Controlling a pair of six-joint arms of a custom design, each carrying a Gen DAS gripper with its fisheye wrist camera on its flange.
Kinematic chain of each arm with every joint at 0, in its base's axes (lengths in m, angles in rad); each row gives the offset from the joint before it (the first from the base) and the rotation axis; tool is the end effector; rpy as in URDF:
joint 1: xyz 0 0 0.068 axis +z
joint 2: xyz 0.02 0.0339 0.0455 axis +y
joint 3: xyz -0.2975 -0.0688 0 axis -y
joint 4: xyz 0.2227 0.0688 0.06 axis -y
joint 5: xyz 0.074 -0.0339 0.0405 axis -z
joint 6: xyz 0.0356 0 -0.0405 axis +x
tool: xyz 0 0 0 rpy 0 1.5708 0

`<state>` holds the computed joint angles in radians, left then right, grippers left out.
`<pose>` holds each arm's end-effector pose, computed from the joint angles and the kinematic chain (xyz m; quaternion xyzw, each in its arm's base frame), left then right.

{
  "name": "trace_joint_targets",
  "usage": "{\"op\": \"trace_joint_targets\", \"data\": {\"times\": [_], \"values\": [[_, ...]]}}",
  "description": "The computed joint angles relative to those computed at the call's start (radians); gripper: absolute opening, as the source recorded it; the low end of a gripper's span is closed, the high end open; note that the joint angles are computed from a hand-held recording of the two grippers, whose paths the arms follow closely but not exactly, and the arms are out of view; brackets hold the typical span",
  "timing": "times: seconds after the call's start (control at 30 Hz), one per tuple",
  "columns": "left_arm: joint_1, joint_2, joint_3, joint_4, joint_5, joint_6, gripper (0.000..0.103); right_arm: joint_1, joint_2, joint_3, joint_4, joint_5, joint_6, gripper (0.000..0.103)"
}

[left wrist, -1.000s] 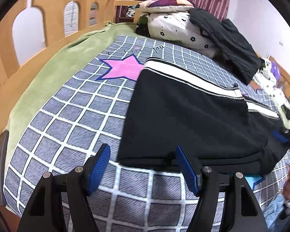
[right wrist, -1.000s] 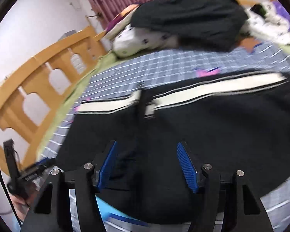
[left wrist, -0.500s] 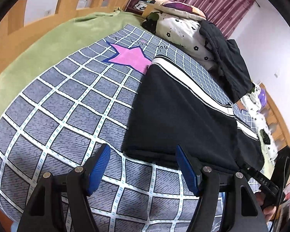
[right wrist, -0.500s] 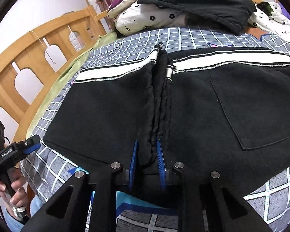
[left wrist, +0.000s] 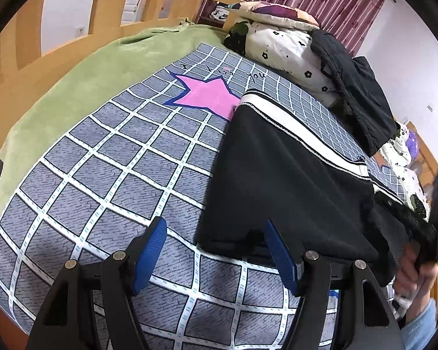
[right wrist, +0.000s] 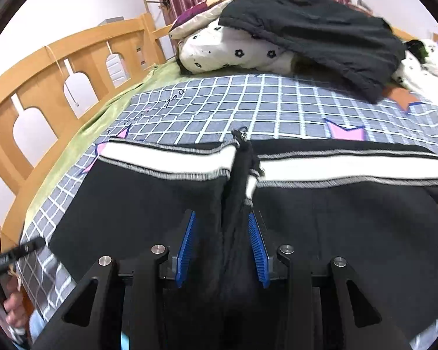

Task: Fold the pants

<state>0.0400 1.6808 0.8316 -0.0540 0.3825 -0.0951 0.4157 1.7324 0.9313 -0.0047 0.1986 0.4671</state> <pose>0.3114 -0.0008 0.1976 -0.0005 0.9297 -0.1884 0.3166 0.3151 0.1314 0.2104 0.0607 0.9219 0.0755 0.3751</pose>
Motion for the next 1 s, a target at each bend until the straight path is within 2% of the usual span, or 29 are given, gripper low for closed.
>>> {"op": "trace_joint_targets", "data": {"times": [0.07,0.1,0.13,0.2,0.27,0.33,0.4,0.47,0.5,0.57,0.6,0.63,0.73,0.83,0.93,1.0], "values": [[0.008,-0.003,-0.029,0.045,0.033,-0.013,0.066,-0.028,0.066,0.059,-0.011,-0.044,-0.014,0.035],[0.009,0.001,-0.034,0.054,0.046,-0.015,0.066,-0.040,0.105,0.093,-0.027,-0.060,-0.020,0.030],[0.005,0.011,-0.029,0.051,0.054,-0.005,0.066,-0.048,0.138,0.116,-0.033,-0.070,-0.032,0.015],[-0.007,0.023,-0.025,0.058,0.045,0.004,0.066,-0.051,0.153,0.102,0.018,-0.040,-0.073,0.011],[-0.016,0.044,-0.015,0.068,0.043,-0.009,0.066,-0.085,0.136,0.048,0.096,-0.098,-0.042,0.010],[-0.020,0.091,0.020,0.050,0.069,-0.038,0.066,-0.087,0.151,0.053,0.082,-0.104,-0.036,0.011],[-0.025,0.112,0.023,0.071,0.071,-0.073,0.066,-0.061,0.162,0.076,0.031,-0.061,-0.082,0.014],[-0.040,0.119,0.029,0.080,0.048,-0.086,0.066,-0.048,0.139,0.071,-0.005,-0.054,-0.112,0.026],[-0.047,0.120,0.034,0.078,0.036,-0.091,0.060,-0.045,0.112,0.044,0.000,-0.050,-0.113,0.029],[-0.056,0.126,0.058,0.048,0.014,-0.107,0.054,-0.035,0.032,-0.051,0.045,-0.008,-0.080,0.043],[-0.066,0.127,0.076,0.021,-0.010,-0.118,0.048,-0.032,-0.002,-0.093,0.068,0.002,-0.065,0.044],[-0.075,0.122,0.087,0.007,-0.036,-0.127,0.036,-0.035,-0.052,-0.151,0.097,0.002,-0.051,0.044],[-0.115,0.082,0.110,-0.032,-0.134,-0.152,0.021,-0.058,-0.173,-0.266,0.107,-0.003,-0.026,0.044],[-0.167,-0.003,0.107,-0.027,-0.198,-0.159,0.016,-0.105,-0.288,-0.350,0.056,0.017,-0.043,0.044],[-0.271,-0.094,0.128,-0.031,-0.268,-0.162,0.014,-0.161,-0.410,-0.440,0.052,0.093,-0.063,0.043],[-0.361,-0.127,0.161,-0.047,-0.318,-0.170,0.013,-0.238,-0.460,-0.452,-0.003,0.023,-0.096,0.036]]}}
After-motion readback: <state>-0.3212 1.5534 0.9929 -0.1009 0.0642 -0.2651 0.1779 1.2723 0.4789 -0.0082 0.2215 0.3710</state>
